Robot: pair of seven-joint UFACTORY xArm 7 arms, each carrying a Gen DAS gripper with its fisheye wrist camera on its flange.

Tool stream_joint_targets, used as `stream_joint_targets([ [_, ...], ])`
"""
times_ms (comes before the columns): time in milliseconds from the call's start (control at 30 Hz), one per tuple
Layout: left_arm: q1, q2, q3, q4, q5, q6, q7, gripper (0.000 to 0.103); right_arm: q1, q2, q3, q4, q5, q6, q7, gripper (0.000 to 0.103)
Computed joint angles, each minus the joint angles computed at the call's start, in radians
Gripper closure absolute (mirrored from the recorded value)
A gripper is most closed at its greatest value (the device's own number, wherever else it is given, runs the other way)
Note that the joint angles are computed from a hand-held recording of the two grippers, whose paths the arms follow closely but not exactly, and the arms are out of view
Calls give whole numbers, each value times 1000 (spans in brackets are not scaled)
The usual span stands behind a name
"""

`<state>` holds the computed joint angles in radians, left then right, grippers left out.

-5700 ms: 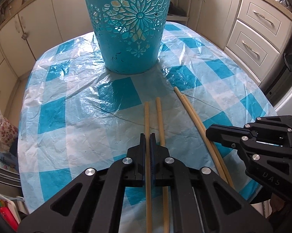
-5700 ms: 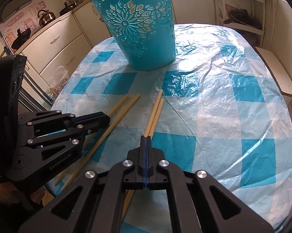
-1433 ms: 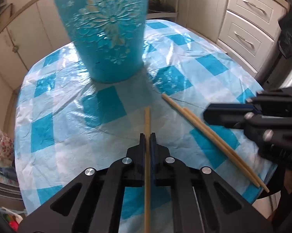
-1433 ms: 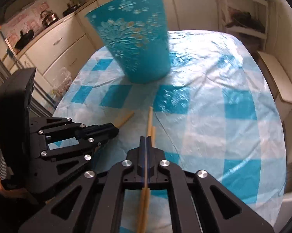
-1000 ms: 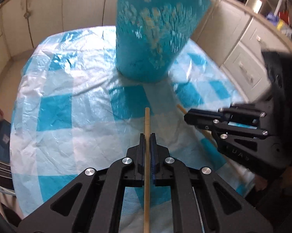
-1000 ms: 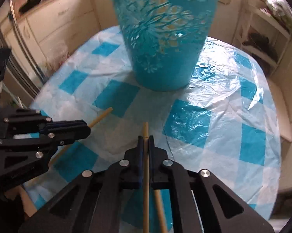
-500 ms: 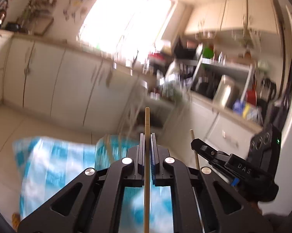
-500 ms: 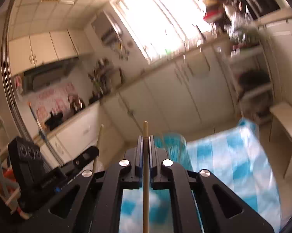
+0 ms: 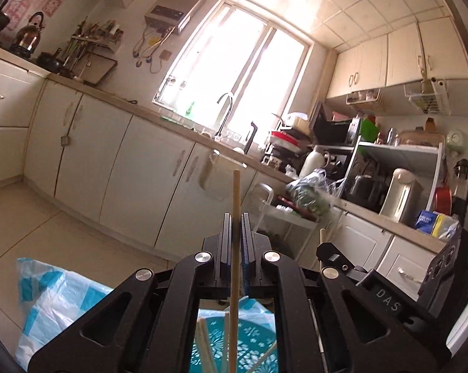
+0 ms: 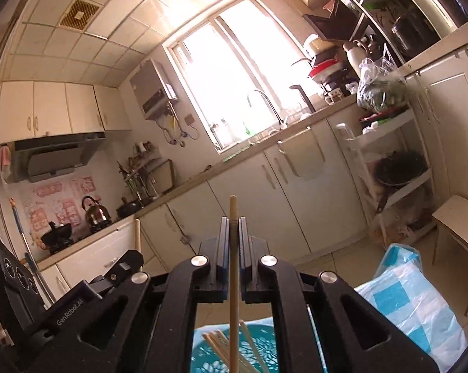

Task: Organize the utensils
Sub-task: 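Carry both sticks over the basket and release them from both grippers, then grasp the last chopstick with the right gripper and lift it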

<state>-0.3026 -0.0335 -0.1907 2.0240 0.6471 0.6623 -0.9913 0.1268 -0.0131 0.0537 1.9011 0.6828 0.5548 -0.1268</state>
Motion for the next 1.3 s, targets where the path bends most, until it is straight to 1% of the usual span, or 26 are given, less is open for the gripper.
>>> stream_joint_targets([
  [33, 1, -5, 1, -18, 6, -9, -10, 98, 1, -12, 1, -21, 8, -18, -8, 97],
  [100, 6, -22, -4, -60, 22, -17, -23, 98, 3, -10, -1, -17, -4, -26, -15, 96],
  [233, 24, -59, -15, -125, 14, -34, -23, 98, -6, 11, -9, 22, 27, 5, -15, 96],
  [400, 44, -92, -30, -169, -38, -40, 30, 98, -25, 25, -6, 59, 57, 35, 0, 96],
  [533, 67, -128, -37, -205, -96, -33, 67, 98, -44, 65, 0, 146, 101, 61, 26, 96],
  [567, 72, -139, -37, -215, -114, -31, 78, 98, -48, 65, 5, 146, 101, 60, 27, 96],
  [600, 79, -151, -39, -225, -129, -22, 88, 97, -54, 74, 8, 161, 118, 72, 29, 96],
  [667, 90, -179, -41, -247, -163, -9, 115, 97, -81, 94, 8, 202, 161, 150, 45, 96],
  [700, 95, -197, -38, -261, -187, -1, 135, 95, -96, 84, 5, 199, 161, 186, 44, 90],
  [733, 98, -218, -35, -281, -212, 4, 158, 93, -112, 73, -3, 194, 155, 234, 38, 81],
  [800, 104, -263, -26, -322, -264, 21, 212, 90, -152, 37, -39, 188, 83, 405, 39, 70],
  [833, 110, -280, -26, -337, -283, 27, 228, 88, -161, 17, -52, 176, 40, 468, 30, 68],
  [900, 116, -332, -19, -390, -335, 42, 255, 85, -172, -29, -80, 132, -102, 677, -7, 68],
  [933, 121, -348, -21, -406, -357, 50, 260, 84, -178, -37, -84, 123, -149, 771, -10, 68],
  [1000, 127, -385, -25, -444, -404, 72, 272, 82, -173, -78, -89, 23, -224, 875, -12, 68],
  [1033, 133, -397, -30, -456, -421, 78, 279, 81, -167, -87, -87, -11, -251, 880, -8, 68],
  [1100, 139, -423, -38, -482, -452, 86, 294, 78, -149, -88, -69, -67, -317, 831, 21, 68],
  [1167, 142, -447, -44, -506, -473, 90, 314, 74, -126, -54, -49, -56, -377, 806, 45, 68],
  [1233, 153, -458, -51, -521, -484, 86, 327, 71, -96, -4, -21, -27, -474, 783, 67, 68],
  [1267, 154, -462, -50, -529, -494, 85, 333, 71, -80, 17, -8, -15, -536, 778, 72, 71],
  [1300, 154, -464, -48, -534, -506, 86, 340, 70, -64, 29, 0, -17, -596, 773, 68, 83],
])
